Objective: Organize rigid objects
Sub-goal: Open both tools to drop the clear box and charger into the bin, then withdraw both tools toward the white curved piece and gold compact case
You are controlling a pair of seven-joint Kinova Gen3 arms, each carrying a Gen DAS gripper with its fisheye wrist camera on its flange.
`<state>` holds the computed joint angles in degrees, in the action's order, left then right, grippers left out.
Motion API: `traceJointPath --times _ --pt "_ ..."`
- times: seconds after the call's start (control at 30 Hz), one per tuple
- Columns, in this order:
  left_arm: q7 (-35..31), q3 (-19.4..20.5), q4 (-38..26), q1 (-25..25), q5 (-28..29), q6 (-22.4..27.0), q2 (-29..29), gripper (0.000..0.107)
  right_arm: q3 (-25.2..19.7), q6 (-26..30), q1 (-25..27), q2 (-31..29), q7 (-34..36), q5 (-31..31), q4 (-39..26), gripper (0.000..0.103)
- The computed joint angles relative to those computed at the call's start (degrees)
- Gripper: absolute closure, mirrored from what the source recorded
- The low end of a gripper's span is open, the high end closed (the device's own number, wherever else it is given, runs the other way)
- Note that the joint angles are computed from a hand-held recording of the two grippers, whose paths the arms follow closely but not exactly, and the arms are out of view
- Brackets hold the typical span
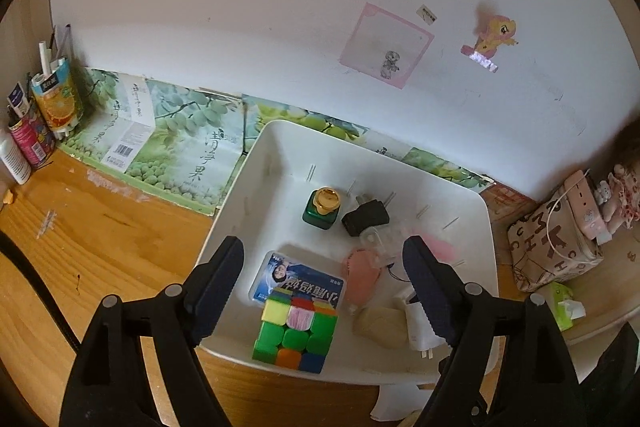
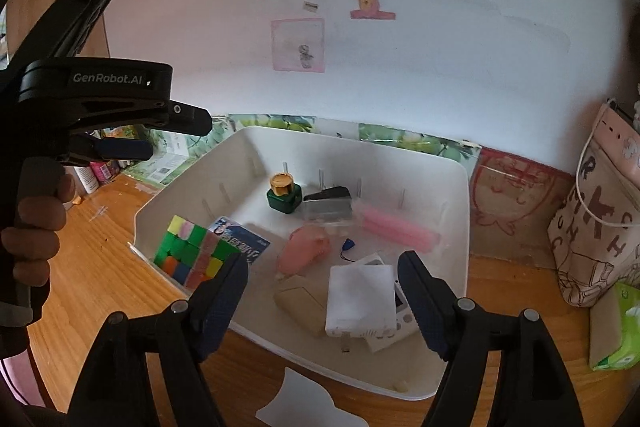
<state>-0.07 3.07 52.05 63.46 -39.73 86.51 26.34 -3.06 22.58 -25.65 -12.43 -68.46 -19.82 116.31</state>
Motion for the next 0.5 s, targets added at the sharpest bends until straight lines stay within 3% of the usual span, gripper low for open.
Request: traceJointPath --times 0.37,0.5 --pt "1.5 -0.5 -4.6 5.2 -3.7 6.7 1.0 0.023 0.4 -1.0 -0.6 -6.0 -1.4 1.9 2.2 0.021" --pt "0.8 -0.9 -6.7 6.8 -4.0 7.8 1.8 0.023 -1.1 -0.7 1.9 -8.4 -5.0 4.8 3.1 0.020"
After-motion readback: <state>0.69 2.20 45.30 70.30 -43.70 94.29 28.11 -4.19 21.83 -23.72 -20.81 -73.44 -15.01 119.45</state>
